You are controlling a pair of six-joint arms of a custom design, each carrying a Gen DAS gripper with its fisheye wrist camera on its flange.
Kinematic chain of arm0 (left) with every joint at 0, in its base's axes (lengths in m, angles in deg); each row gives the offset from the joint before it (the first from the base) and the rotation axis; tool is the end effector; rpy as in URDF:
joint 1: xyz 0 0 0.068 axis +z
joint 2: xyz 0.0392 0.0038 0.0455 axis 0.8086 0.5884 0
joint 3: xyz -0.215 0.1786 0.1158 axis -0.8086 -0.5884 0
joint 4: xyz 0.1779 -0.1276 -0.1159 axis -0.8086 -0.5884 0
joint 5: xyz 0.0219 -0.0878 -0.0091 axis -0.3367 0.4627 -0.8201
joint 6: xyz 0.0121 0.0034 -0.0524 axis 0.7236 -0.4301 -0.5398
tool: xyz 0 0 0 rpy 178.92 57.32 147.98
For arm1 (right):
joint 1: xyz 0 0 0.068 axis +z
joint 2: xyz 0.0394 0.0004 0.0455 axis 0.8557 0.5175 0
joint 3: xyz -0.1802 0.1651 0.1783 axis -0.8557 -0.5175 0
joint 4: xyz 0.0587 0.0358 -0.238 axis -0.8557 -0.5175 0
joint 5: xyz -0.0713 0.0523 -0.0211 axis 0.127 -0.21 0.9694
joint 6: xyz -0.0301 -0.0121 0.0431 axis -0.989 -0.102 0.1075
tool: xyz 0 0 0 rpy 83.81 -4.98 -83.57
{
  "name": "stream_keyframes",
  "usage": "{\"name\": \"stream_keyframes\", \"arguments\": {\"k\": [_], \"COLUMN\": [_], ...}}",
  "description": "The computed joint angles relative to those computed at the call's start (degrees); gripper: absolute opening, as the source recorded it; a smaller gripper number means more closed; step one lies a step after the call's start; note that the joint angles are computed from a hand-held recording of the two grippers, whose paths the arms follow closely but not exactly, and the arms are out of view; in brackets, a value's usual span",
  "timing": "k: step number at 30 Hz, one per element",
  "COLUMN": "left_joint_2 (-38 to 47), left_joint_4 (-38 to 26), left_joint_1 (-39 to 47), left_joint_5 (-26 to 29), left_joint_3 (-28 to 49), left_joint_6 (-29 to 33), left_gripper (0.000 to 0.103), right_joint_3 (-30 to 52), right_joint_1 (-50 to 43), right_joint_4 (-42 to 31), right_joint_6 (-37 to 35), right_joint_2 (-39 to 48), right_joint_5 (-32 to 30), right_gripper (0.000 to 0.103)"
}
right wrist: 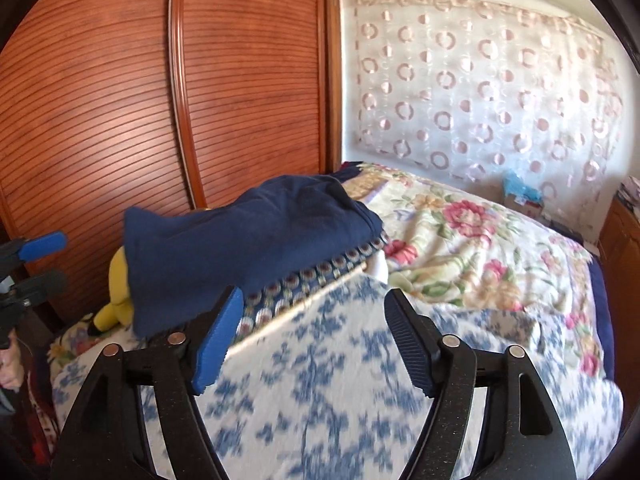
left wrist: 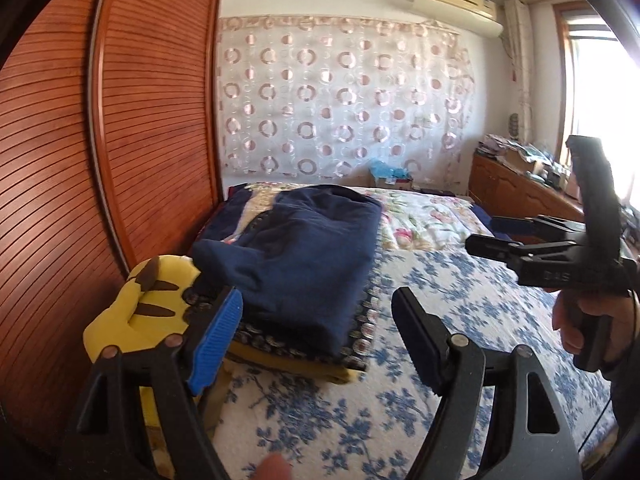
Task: Fold small clothes
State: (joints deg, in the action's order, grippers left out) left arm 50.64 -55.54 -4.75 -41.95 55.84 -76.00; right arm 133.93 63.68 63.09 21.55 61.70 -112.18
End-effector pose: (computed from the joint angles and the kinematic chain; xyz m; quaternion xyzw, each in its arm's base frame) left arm 0.1112 -0.1229 0.2091 -0.2402 0.8254 0.1103 0.4989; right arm 0.3394 0.0554 0.2480 -0.5061 0.7276 0.2668 0.3784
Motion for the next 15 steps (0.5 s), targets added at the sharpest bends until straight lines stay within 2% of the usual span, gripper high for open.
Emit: {"name": "stream_keyframes", "arguments": {"k": [3,9,15], "left_joint_2": [2.6,6.5,9.8], "left_joint_4": [1.3,9.2,12.1], "left_joint_1": [-1.7,-2.6,-4.2], "left_joint_5": [-0.3,0.8,1.1], "left_joint_3": [1.6,4.0,7.9], "left_joint_6": [0.0,6.8,10.2], "left_gripper": [0.077,0.078,0.078], "right_joint_3": [-2.3,-7.0,-5.6], "right_joint_1": [-5.1,-16.1,-27.2], "right_joint_4": [-1.5,-2.6,-9.1], "right_joint_6": [-2.0,-5.9,-11.6], "right_joint_2": [-2.7,-7.5,-7.5], "right_joint_5": [-1.5,-3.3,-6.6], "right_gripper": [0.081,0.082,0.082]}}
